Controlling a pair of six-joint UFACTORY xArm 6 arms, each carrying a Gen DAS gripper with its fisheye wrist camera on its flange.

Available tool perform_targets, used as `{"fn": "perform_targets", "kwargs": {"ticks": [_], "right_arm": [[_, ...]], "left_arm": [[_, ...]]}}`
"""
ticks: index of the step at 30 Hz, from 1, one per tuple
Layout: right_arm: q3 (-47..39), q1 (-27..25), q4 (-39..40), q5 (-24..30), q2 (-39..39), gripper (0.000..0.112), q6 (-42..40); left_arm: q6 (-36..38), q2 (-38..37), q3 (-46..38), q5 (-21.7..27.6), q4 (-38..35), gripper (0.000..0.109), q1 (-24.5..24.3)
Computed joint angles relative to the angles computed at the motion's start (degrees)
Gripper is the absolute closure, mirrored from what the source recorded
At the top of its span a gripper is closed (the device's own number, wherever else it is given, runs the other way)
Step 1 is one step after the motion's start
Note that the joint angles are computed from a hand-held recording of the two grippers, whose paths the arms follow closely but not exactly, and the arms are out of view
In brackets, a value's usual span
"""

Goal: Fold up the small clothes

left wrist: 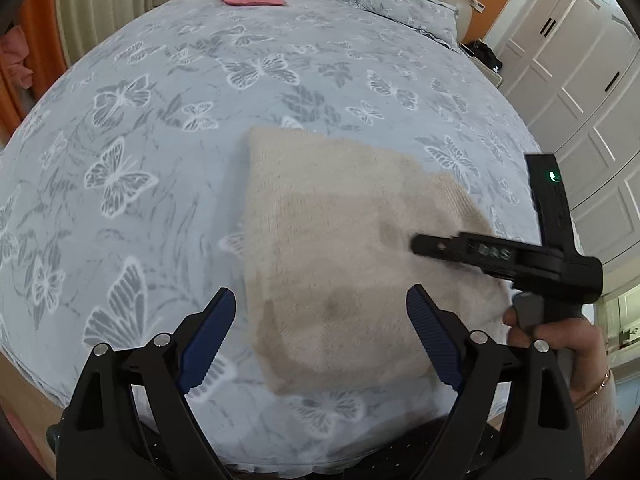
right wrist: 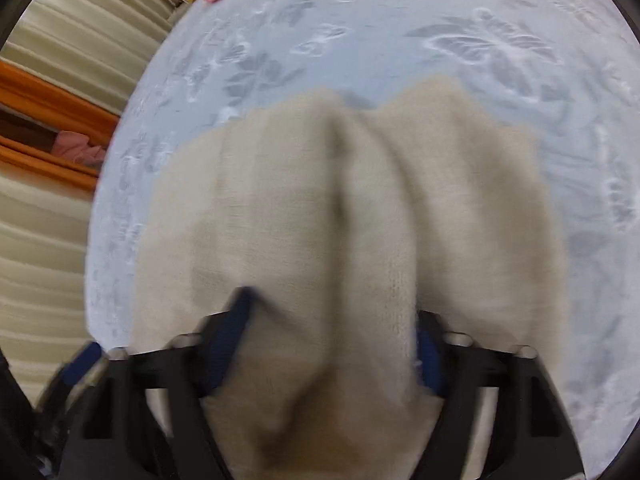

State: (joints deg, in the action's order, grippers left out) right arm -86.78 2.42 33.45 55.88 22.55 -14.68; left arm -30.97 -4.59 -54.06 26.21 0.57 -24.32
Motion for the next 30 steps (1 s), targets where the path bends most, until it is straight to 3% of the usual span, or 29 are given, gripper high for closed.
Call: {"fn": "perform_targets", "kwargs": {"ticks": [6,8,11,14,16,18,20,23,25,27,28,30], "right_arm": [[7.13,-3.49,11.61,-5.13,-13.25,0.099,-9.33],[11.27,-4.81,4.27,-9.10,-14.81,0.098,-6.91],[13.27,-6.93,-5.55,-8.42,-9.07,0.096,-0.27],[16.12,-9.43,3.00,-8.38,-11.53,0.086,-2.71],[17.69,-10.01,4.74,-9.21,-14.05,0.083,-3.29],[18.55,-10.87,7.59,-7.34,-16.21,0.064,-4.53],[19.79,-11.42,10.59,-4.73,-17.98,0.056,-5.75],[21.96,-10.80,9.87,-3.51,-20.02,0.043,-6.88],[22.77,-9.72,8.55,-3.58,-20.21,0.042,-7.07],[23.81,-7.23,2.41,-5.26,-20.35,0.042,-3.45],[24.74,-6.44,0.14,-6.53,-20.76,0.045,-2.46],[25.58,-6.29,2.29,-6.80,-21.45,0.097,-4.18]], "left_arm": [[6.20,-2.12,2.60,-1.44,-6.42,0.023,0.14],[8.66,-1.98,3.05,-2.29,-9.53,0.023,-0.21],[8.36,0.14,2.20,-1.66,-9.94,0.023,-0.87],[11.01,2.06,0.92,-0.53,-15.08,0.023,-1.37],[13.28,2.16,0.77,-0.55,-18.68,0.023,-1.66],[14.56,1.93,0.91,-0.95,-20.48,0.023,-1.62],[15.68,2.08,0.56,-0.84,-22.52,0.022,-1.39],[15.51,1.99,0.55,-1.20,-23.30,0.022,-1.30],[14.93,1.69,0.73,-1.46,-22.41,0.022,-1.51],[14.49,1.52,0.75,-1.07,-21.74,0.022,-1.77],[14.02,1.66,0.44,-0.35,-21.03,0.022,-1.98],[13.12,1.80,-0.05,0.62,-19.26,0.022,-2.38]]}}
